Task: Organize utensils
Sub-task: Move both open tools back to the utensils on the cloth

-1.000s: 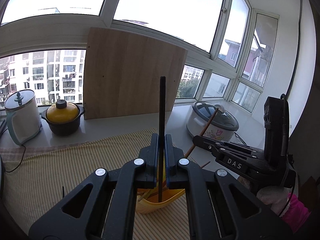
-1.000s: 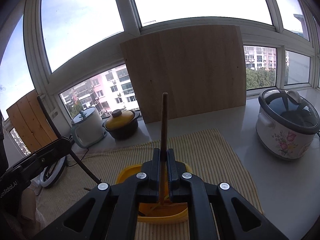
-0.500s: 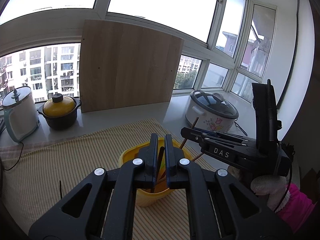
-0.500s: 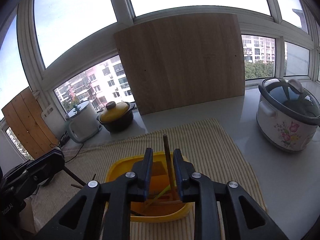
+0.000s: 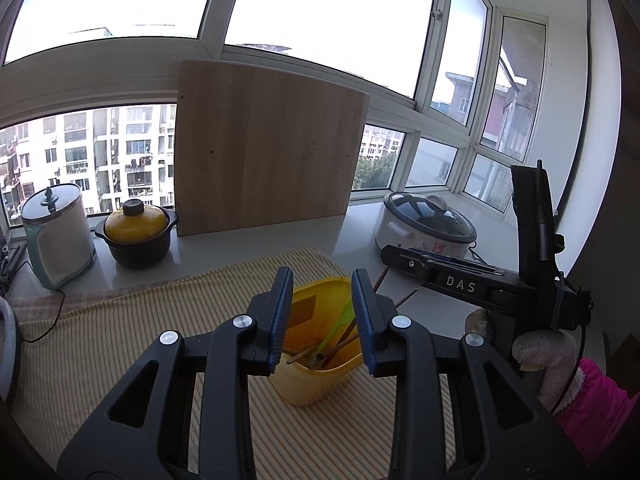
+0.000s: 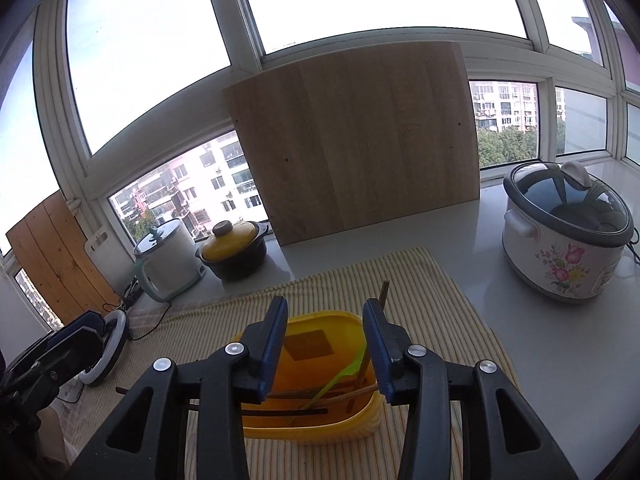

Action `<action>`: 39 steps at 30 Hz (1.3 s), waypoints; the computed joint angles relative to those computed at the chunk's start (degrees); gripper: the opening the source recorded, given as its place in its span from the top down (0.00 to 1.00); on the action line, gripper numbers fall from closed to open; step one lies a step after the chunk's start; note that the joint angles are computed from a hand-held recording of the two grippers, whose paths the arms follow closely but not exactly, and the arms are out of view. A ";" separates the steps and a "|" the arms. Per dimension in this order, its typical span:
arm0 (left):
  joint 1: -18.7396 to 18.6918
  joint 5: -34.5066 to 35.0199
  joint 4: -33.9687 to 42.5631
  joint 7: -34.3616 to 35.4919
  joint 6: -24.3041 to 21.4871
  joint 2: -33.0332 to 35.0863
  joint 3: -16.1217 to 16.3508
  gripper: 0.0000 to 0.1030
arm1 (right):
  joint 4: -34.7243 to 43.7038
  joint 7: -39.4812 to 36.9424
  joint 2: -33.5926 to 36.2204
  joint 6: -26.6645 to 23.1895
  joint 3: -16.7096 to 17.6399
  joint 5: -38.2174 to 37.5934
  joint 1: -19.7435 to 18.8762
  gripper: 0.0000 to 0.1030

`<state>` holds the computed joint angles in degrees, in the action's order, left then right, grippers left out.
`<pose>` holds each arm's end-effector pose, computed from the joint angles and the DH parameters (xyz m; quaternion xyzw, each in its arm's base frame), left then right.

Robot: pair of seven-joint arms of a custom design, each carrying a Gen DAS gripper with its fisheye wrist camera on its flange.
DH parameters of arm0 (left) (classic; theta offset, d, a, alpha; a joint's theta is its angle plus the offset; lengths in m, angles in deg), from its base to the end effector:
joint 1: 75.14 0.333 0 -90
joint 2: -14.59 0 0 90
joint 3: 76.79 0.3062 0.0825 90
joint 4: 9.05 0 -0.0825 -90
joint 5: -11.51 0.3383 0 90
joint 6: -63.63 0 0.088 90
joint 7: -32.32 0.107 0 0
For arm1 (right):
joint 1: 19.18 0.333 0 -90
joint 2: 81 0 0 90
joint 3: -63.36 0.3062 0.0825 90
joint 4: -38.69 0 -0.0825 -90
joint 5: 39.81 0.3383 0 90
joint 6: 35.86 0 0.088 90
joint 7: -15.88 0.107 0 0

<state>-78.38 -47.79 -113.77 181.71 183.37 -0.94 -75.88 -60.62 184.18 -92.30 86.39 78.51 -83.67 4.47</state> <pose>0.4624 -0.0598 0.7142 -0.3246 0.7818 -0.5259 0.0828 0.3910 0.2976 0.7146 -0.4681 0.7502 -0.3103 0.3490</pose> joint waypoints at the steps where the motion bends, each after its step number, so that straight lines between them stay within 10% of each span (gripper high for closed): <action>1: 0.17 -0.17 -0.22 0.38 -0.03 -0.22 0.34 0.71 | 0.03 0.44 -0.19 -0.12 0.26 -0.50 0.04 0.60; 5: 1.06 -0.66 -0.15 1.18 -1.43 -0.37 1.73 0.71 | -0.12 3.50 -1.10 -0.17 1.72 -3.88 0.14 0.33; 22: 10.01 5.29 1.07 0.93 -1.32 5.09 4.07 0.71 | 5.94 -0.56 4.47 -0.29 3.71 -8.31 7.35 0.11; 33: 14.76 12.19 0.26 -1.73 -2.68 10.72 2.23 0.71 | 4.96 -6.05 10.03 6.43 1.32 0.18 11.53 0.13; 39: 15.49 14.31 0.32 -2.00 -3.85 12.47 1.15 0.71 | 5.98 -14.75 15.15 8.95 -0.19 11.57 13.49 0.37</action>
<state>-62.89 -33.47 -113.45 179.71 179.52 11.53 -74.73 -54.65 169.44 -77.15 95.34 78.32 -72.11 17.96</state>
